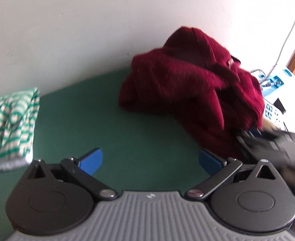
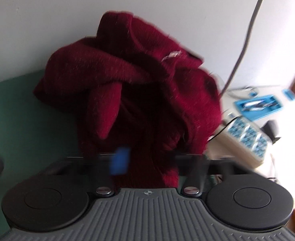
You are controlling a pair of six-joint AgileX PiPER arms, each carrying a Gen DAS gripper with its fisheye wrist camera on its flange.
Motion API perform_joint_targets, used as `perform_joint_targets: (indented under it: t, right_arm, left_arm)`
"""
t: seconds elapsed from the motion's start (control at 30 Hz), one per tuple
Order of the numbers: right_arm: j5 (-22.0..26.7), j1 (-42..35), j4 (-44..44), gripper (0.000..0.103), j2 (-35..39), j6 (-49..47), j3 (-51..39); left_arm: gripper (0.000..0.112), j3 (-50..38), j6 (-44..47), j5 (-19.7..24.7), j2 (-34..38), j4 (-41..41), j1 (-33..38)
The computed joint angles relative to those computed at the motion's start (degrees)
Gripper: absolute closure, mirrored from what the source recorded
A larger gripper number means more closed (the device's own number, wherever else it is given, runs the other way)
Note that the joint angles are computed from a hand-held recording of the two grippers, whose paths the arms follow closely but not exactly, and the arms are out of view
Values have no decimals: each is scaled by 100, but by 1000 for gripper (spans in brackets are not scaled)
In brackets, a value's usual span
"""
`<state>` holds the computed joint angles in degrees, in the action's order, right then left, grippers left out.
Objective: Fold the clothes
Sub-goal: 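Grasp the red sweater with the left gripper while the right gripper grasps it too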
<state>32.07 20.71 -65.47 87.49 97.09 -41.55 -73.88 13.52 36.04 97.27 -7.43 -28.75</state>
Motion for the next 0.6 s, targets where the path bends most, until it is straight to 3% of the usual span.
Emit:
perform_joint_targets:
  t: [0.17, 0.3, 0.37, 0.43, 0.5, 0.53, 0.6]
  right_arm:
    - [-411, 330, -817, 93, -1319, 488, 1131]
    - [-324, 788, 37, 93, -2458, -228, 1789]
    - [-165, 951, 636, 93, -2958, -710, 2031]
    - [-143, 901, 1588, 93, -3461, -1616, 2201]
    - [4, 993, 2133, 91, -3832, -2252, 2290]
    - [163, 1082, 2062, 87, -3927, -2233, 2283]
    - [615, 1120, 1764, 66, -4217, -1896, 2244]
  left_arm:
    - [11, -1345, -1095, -73, 1190, 721, -351]
    - [10, -1930, -1671, -61, 2043, 1400, -780]
    - [11, -1513, -2370, -611, 2023, 2184, -1059]
    - [26, -1260, -2863, -865, 1905, 2716, -1239]
    - [53, -1134, -2977, -963, 1806, 2866, -1341]
    - [57, -1082, -3010, -987, 1757, 2958, -1364]
    - [75, -938, -3012, -1040, 1632, 3021, -1328]
